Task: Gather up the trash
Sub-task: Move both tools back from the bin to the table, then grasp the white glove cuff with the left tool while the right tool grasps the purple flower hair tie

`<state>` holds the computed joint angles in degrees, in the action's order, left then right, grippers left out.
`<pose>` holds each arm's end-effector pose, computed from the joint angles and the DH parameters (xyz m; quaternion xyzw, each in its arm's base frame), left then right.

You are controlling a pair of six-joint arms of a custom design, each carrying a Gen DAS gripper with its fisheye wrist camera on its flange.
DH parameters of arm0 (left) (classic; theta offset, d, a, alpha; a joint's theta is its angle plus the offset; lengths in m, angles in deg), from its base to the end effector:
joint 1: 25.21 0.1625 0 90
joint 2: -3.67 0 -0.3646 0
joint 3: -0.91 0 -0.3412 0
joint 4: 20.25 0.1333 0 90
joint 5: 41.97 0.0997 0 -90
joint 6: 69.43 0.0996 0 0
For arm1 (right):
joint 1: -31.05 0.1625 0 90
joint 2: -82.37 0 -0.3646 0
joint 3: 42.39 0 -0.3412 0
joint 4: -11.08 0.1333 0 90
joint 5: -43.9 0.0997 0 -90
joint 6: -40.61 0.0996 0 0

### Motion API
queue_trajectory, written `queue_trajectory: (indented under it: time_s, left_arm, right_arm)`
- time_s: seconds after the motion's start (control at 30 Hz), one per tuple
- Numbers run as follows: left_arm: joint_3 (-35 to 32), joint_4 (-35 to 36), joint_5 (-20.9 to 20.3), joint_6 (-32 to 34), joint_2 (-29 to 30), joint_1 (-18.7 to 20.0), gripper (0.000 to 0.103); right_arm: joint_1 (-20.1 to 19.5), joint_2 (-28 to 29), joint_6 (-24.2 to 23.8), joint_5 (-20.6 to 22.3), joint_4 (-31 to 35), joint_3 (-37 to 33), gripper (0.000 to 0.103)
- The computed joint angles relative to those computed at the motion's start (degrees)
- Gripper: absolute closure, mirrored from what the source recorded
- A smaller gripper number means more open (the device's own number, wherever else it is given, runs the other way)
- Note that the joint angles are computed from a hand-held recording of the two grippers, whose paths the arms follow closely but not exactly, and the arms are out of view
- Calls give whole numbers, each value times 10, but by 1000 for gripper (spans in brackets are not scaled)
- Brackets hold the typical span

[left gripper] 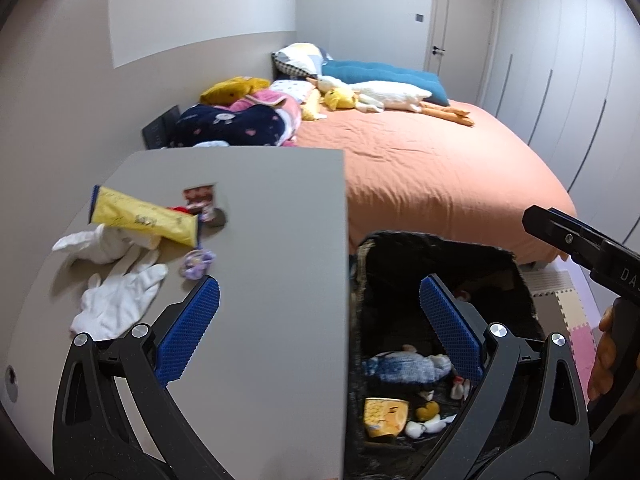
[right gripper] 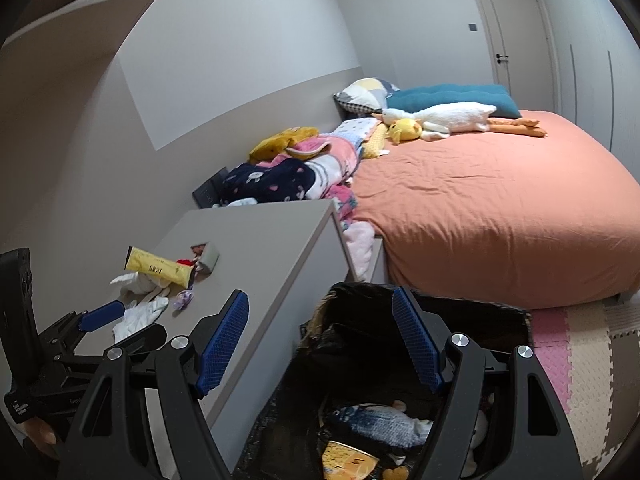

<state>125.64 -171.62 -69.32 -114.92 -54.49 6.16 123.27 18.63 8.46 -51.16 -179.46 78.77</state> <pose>-0.2459 -0.4096 0.1046 0.1211 0.8451 -0.3858 0.3499 0.1432 -0.4804 0.1977 0.2590 -0.8924 0.3441 0.1345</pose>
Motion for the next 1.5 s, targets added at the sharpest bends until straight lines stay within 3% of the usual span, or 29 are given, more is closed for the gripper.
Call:
queue_trajectory:
  time_s: [0.37, 0.77, 1.1, 1.5]
  left_arm:
    - [52, 90, 18, -77, -87, 16, 6]
    - [95, 183, 31, -150, -186, 60, 6]
    - [95, 194, 32, -137, -217, 125, 6]
    - [89, 130, 10, -61, -219, 193, 6]
  right_arm:
    - [45, 76, -2, -28, 1, -30, 28]
    - [85, 165, -2, -49, 22, -81, 28]
    - [114, 236, 6, -67, 66, -151, 28]
    - [144, 327, 21, -94, 164, -268, 28]
